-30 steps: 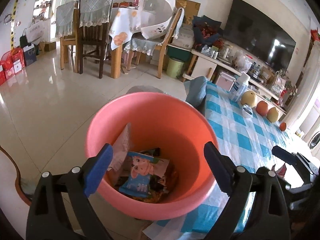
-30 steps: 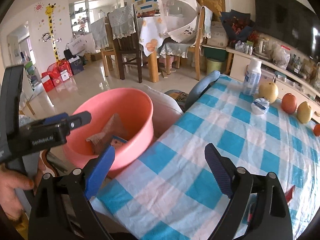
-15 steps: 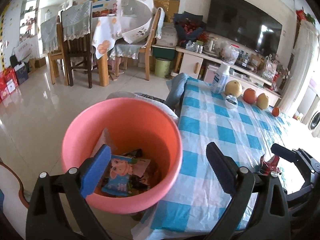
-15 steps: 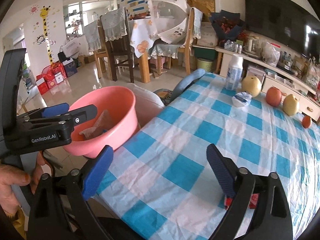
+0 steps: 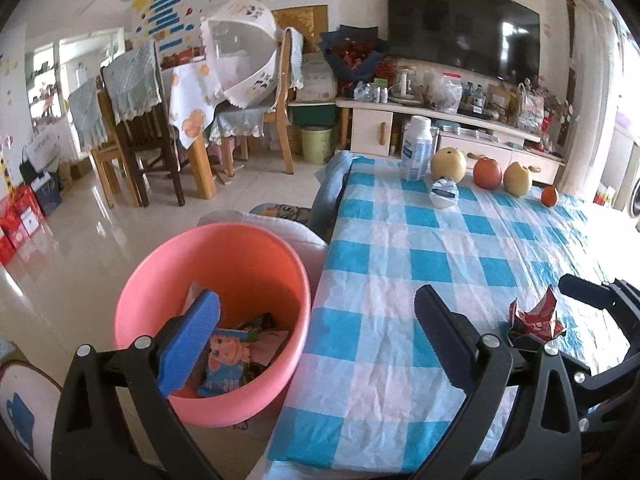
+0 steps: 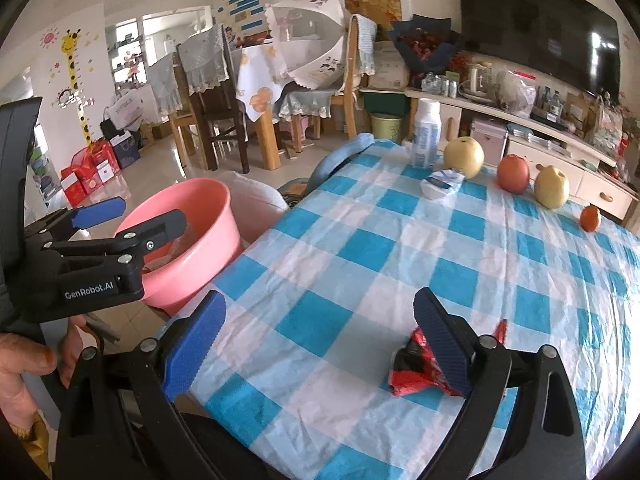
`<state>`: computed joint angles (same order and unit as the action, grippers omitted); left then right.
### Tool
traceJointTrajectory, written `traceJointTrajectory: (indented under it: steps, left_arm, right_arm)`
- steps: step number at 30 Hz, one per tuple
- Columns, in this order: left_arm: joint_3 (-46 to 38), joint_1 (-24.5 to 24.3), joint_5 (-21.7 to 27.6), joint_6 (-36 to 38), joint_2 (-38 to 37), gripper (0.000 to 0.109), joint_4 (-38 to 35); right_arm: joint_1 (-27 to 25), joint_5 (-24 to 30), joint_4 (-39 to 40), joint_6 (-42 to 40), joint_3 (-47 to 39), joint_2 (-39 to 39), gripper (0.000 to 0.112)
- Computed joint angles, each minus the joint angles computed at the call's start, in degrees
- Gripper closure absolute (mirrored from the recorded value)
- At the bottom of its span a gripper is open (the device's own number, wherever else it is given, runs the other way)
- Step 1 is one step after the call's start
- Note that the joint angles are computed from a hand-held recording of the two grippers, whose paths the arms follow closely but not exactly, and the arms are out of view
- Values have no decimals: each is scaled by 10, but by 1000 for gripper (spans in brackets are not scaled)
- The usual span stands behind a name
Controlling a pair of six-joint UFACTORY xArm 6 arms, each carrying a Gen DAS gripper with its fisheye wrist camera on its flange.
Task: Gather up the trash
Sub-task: 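Move both tools back from the bucket toward the table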
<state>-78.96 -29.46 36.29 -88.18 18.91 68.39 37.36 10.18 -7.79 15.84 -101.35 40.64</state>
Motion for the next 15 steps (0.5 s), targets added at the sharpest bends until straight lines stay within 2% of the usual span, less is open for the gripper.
traceJointTrajectory:
  steps: [11, 15]
  left_arm:
    - [-81, -32, 24, 68, 55, 10, -41]
    - [-114, -42, 32, 93, 80, 10, -60]
  right_arm:
    - [-29, -51, 76, -49, 82, -46, 18]
    - [-40, -62, 81, -53, 101, -56, 18]
